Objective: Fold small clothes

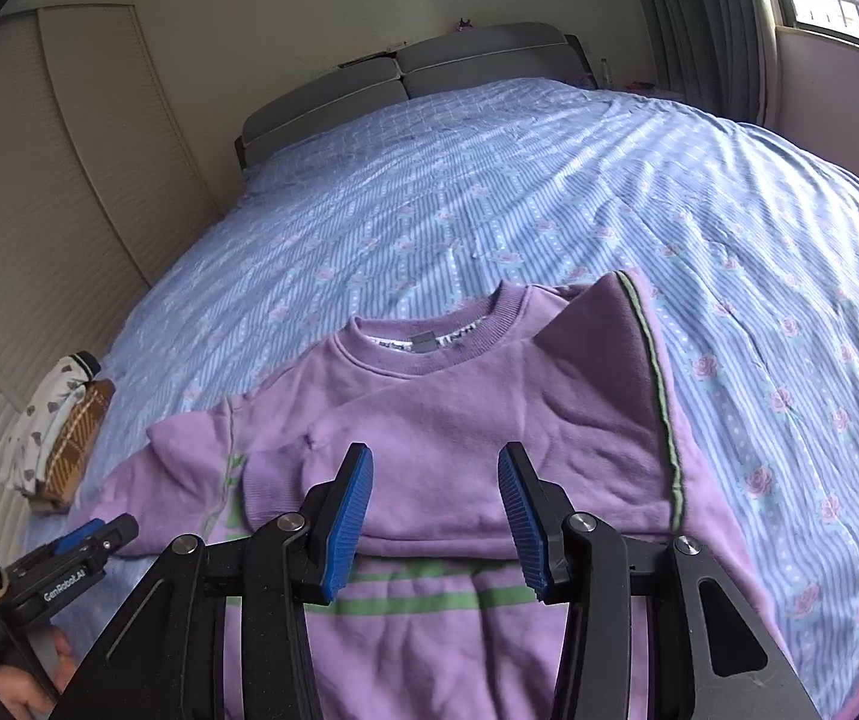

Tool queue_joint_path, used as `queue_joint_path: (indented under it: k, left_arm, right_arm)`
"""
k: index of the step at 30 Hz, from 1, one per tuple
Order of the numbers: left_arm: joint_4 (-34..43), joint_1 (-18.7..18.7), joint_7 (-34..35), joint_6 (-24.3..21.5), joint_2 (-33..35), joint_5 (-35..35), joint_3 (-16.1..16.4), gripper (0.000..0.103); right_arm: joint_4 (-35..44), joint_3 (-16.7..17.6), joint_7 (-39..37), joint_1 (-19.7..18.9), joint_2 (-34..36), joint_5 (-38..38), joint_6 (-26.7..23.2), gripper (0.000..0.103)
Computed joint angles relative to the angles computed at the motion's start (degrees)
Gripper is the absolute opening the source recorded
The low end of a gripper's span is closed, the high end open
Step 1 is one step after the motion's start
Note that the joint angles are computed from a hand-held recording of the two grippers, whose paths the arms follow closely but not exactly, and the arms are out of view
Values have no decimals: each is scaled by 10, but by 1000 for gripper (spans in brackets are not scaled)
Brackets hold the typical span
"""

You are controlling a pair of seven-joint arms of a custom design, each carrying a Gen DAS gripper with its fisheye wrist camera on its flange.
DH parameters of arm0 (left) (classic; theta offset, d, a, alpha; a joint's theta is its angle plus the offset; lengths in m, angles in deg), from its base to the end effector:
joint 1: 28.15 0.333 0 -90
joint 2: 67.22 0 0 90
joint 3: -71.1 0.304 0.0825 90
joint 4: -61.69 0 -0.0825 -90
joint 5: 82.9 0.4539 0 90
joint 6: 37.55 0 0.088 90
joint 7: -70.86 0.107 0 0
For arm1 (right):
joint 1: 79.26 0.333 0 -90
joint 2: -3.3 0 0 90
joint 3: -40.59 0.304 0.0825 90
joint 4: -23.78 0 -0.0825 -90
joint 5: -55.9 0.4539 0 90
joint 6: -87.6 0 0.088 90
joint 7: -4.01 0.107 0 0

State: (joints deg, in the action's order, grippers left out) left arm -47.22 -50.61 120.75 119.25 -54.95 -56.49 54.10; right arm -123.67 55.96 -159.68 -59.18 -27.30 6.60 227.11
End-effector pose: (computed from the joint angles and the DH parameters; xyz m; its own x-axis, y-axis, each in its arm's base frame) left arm 0.5413 -0.4554 0.4163 -0.3508 -0.9318 0.0930 -0.7550 0.2227 -0.6168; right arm 0.3968 0.2755 0.4329 -0.5027 -0.8224 -0.2665 -0.4787 0.5215 -0.7063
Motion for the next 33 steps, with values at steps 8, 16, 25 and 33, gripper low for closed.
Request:
queue_joint_path:
  k: [8, 16, 25, 33]
  left_arm:
    - [-78, 61, -46, 65, -43, -60, 23, 53]
    - [-86, 108, -17, 114, -12, -171, -2, 51]
    - [-59, 165, 45, 152, 38, -281, -70, 14]
    - [-78, 104, -50, 166, -8, -168, -6, 10]
  right_arm:
    - [161, 21, -15, 21, 159, -56, -10, 55]
    - [254, -3, -57, 75, 250, -81, -34, 55]
    - [267, -23, -65, 92, 261, -72, -56, 55]
    - [248, -23, -66, 91, 236, -71, -64, 55]
